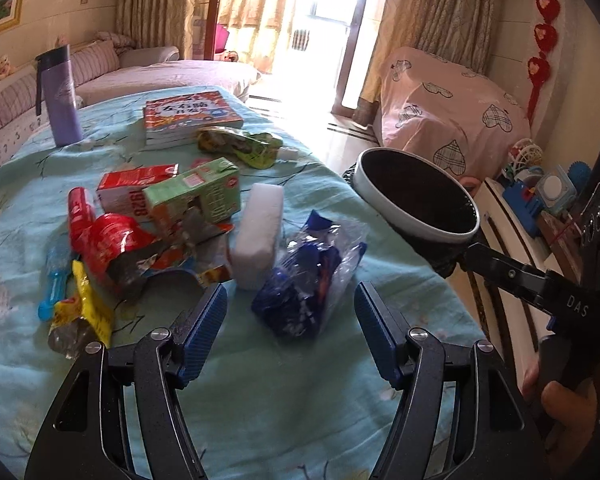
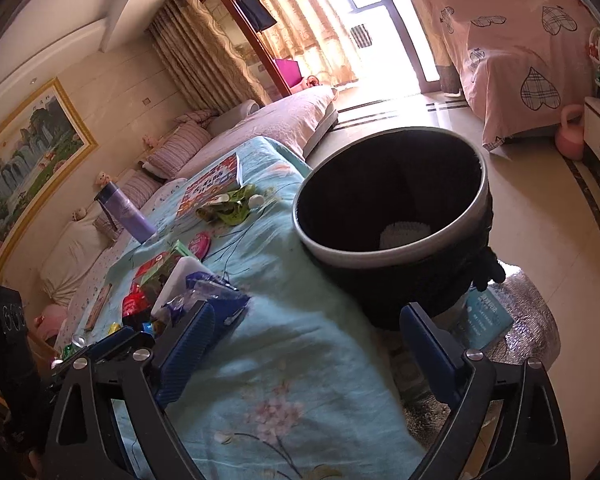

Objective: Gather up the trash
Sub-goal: 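Grasp blue plastic bag with right tool while left tool grasps yellow wrapper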

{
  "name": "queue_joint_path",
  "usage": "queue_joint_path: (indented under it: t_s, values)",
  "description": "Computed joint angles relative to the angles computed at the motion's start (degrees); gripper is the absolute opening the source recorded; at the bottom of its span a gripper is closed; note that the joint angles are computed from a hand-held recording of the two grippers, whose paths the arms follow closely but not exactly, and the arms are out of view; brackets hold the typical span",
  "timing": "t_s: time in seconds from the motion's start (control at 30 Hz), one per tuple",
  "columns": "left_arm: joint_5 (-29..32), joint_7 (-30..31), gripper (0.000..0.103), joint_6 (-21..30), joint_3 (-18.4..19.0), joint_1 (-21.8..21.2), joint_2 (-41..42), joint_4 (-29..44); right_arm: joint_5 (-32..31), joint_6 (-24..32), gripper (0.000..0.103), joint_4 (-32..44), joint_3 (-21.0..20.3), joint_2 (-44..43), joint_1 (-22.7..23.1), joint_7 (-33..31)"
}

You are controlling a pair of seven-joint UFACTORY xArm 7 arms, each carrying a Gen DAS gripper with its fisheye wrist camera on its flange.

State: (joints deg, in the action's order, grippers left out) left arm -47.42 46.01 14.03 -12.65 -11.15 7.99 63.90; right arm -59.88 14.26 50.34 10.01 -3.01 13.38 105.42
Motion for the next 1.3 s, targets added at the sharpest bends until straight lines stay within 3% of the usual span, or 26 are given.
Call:
queue_joint_path:
  t_s: [0.17,0.53,0.73,0.83,1.13,1.3]
  values:
    - [-3.3,3.1,0.067,-0.6,1.2,1.2,-2.7,-3.2,1.5,0.4,0.095,2.6,0.5,3.0,2.6,-1.4]
    - [-6.1,4.1,0.068,0.2,5.5,2.4,-5.7,-7.2,6.2,0.4,0.096,8.6,-2.4,9.3,9.3,-8.0]
    - [-9.3,6.8,0.085,-3.1,6.6,2.5,-6.5,-8.3,9.5,0.9,0.100,11.8,-3.8,12.5,12.5,-11.7]
    - [-8.5,6.0,0.087,-3.9,7.0,3.0,-5.3,-7.6,12.4,0.5,0.100,13.5,-4.5,14.4,13.9,-14.4]
    - [1.7,-4.4,0.087,-1.6,6.1,6.8,1.0,-2.7,21.2,1.2,0.100,18.1,-7.0,18.9,16.7,-23.3]
    - [6.0,-7.8,0.087,-3.1,4.2,8.2,3.8,-0.7,23.4,0.3,0.100,19.6,-9.0,20.9,17.8,-23.7]
